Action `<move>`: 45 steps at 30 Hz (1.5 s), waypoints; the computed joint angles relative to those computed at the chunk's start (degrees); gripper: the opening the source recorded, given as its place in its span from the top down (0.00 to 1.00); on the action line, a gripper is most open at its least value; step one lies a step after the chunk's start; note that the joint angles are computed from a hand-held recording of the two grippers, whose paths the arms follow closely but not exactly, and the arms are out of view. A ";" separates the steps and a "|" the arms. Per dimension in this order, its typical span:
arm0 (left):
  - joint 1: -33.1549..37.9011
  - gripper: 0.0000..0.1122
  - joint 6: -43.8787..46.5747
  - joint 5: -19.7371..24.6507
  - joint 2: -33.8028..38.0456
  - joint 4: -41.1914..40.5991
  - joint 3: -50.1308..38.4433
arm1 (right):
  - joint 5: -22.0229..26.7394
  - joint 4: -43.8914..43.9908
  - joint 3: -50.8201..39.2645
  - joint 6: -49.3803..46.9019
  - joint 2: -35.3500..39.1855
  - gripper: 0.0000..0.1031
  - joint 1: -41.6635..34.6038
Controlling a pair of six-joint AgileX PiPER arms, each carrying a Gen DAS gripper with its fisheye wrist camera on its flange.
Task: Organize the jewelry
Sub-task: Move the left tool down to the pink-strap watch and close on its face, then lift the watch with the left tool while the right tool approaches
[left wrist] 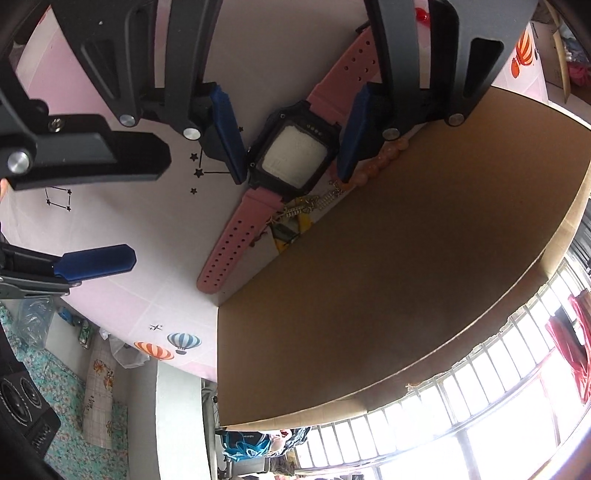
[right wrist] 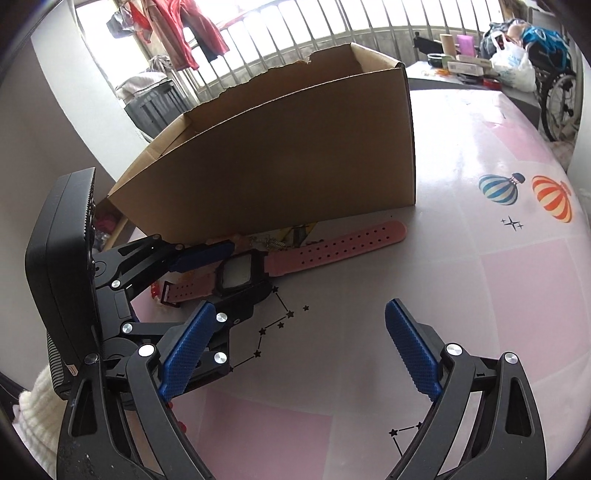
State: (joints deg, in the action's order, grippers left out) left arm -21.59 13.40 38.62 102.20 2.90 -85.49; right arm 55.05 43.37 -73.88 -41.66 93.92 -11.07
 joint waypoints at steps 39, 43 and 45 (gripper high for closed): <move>-0.27 0.62 2.72 5.63 0.34 -0.99 -2.56 | 1.49 -1.24 0.59 -1.11 -1.15 0.14 -1.95; 1.14 0.62 5.94 8.13 0.02 -8.15 -3.08 | 1.80 -0.94 0.72 -1.40 -1.87 0.14 -1.71; 2.46 0.62 8.46 10.45 -0.05 -13.34 -3.73 | 2.16 -0.89 0.62 -1.59 -2.13 0.14 -1.71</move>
